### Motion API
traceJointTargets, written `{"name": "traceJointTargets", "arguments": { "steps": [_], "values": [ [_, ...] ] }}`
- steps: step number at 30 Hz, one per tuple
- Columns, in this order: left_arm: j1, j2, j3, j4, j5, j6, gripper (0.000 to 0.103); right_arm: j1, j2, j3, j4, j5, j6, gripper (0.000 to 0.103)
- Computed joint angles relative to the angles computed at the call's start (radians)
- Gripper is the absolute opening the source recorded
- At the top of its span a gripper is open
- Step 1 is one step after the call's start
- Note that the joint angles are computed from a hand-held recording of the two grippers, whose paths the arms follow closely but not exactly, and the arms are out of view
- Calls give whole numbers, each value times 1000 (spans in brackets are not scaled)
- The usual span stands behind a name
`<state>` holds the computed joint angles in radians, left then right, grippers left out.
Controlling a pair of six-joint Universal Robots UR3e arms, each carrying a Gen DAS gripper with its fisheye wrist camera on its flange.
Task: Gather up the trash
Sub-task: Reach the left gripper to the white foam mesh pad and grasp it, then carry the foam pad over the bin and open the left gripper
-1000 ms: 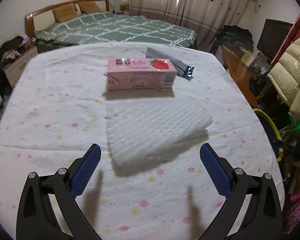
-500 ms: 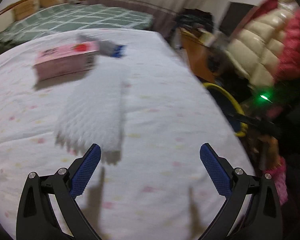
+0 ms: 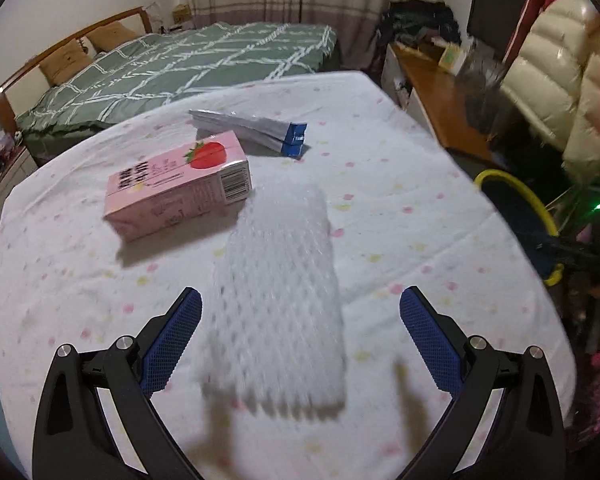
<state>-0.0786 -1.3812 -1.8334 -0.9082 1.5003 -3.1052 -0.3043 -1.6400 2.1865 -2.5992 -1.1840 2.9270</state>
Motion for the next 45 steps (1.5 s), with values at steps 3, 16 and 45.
{"name": "traceJointTargets", "arguments": {
  "steps": [3, 16, 45],
  "values": [
    [18, -62, 26, 3, -11, 22, 98, -6, 5, -4, 1, -2, 1, 64],
    [-29, -169, 92, 2, 67, 13, 62, -14, 48, -11, -13, 18, -2, 64],
    [-464, -504, 656, -115, 157, -65, 12, -431, -527, 207, 453, 247, -301, 64]
  ]
}}
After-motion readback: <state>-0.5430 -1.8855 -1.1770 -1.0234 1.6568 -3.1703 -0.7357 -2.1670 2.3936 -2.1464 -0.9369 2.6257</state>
